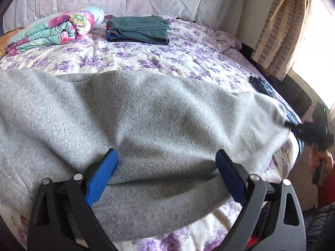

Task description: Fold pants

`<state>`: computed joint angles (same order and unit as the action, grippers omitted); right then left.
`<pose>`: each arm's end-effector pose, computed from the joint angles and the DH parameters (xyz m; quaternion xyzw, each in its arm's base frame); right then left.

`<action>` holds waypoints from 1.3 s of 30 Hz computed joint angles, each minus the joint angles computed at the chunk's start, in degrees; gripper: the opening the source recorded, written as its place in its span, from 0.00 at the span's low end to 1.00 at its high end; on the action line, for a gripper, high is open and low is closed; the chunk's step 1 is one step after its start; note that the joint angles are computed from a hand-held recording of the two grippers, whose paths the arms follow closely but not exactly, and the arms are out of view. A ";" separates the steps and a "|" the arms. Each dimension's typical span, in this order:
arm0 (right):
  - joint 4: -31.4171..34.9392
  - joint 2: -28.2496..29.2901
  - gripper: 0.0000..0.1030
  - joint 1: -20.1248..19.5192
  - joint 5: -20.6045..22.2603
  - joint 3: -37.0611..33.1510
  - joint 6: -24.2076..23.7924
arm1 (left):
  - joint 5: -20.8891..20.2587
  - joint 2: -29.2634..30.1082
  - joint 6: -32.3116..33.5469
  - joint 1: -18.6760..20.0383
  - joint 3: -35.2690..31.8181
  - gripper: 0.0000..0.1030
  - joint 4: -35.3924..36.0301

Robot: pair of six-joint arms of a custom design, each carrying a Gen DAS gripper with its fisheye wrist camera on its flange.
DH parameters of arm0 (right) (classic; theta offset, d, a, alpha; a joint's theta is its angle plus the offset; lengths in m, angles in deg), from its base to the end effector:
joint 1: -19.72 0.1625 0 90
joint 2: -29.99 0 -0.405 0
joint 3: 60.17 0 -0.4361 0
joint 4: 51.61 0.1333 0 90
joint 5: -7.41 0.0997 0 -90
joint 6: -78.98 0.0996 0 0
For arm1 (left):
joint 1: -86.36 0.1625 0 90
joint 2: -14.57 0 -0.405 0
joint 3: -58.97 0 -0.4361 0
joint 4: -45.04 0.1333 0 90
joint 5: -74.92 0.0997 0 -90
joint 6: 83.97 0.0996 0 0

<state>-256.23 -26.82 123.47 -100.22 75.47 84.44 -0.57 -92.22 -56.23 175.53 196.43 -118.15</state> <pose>0.2054 -0.4054 0.0549 0.0210 -0.9413 0.3237 0.0931 0.1525 -0.3990 0.3241 0.1837 0.9072 -0.3224 0.1982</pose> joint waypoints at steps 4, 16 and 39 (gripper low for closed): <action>-2.10 0.10 0.43 2.05 1.74 -1.47 -2.92 | -1.06 -1.55 -2.97 0.08 -0.32 0.89 2.37; -8.39 9.73 0.64 14.65 -10.56 -8.24 -27.75 | 5.50 -2.36 -6.07 -3.64 0.48 0.89 3.10; 28.13 21.06 0.56 15.76 2.36 -32.52 -31.84 | 3.73 -6.49 0.20 -1.98 4.04 0.92 4.46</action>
